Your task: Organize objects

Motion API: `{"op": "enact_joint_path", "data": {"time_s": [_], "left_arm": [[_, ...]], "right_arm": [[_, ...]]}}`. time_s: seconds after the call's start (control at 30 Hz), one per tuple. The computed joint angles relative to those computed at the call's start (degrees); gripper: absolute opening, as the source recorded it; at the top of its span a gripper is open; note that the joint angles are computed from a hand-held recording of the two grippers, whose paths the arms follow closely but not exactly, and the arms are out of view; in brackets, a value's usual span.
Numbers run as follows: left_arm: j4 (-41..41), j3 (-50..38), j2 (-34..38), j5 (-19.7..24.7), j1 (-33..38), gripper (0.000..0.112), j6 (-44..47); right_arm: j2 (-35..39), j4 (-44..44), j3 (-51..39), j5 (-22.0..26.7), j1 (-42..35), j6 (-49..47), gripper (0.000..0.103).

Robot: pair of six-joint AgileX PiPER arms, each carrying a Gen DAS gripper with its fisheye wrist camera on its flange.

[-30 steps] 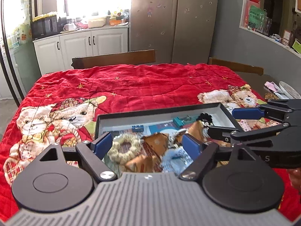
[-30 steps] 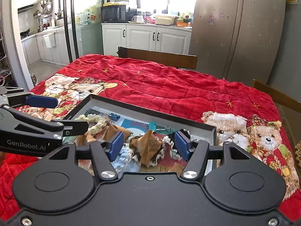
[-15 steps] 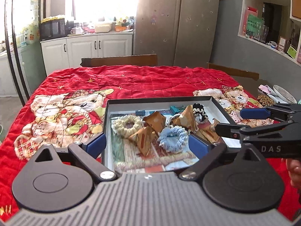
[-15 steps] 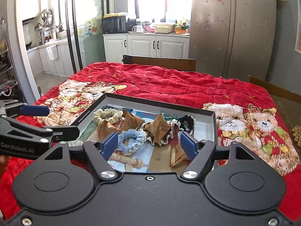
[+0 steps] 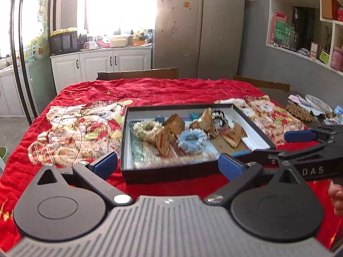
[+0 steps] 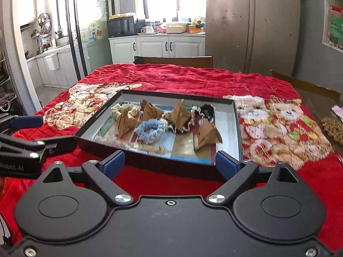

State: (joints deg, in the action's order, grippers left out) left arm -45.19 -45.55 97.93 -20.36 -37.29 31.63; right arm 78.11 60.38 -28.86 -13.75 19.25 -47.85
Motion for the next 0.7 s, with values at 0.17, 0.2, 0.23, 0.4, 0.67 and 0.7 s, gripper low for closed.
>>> {"op": "enact_joint_path", "data": {"time_s": [0.17,0.2,0.23,0.4,0.67,0.7], "left_arm": [[-1.0,3.8,-0.6,-2.4,-1.8,0.103,-0.8],[-1.6,4.3,-0.6,-3.0,-2.1,0.103,-0.5],[-2.1,4.8,-0.6,-3.7,-2.6,0.103,-0.4],[-3.7,7.1,-0.1,-8.6,-5.1,0.103,-0.6],[-3.3,9.3,0.7,-11.3,-6.5,0.103,-4.5],[-3.1,9.7,0.8,-11.7,-6.7,0.103,-5.4]], "right_arm": [[-2.5,6.7,3.4,-2.7,3.1,-2.6,0.097],[-2.7,8.6,3.9,-3.5,4.0,-3.9,0.097],[-2.8,10.8,4.3,-4.6,5.2,-5.5,0.097],[-2.8,16.2,6.2,-9.4,9.9,-7.6,0.098],[-5.6,21.1,9.7,-15.1,15.3,-5.7,0.1],[-5.9,21.5,10.1,-15.7,16.0,-5.2,0.101]]}}
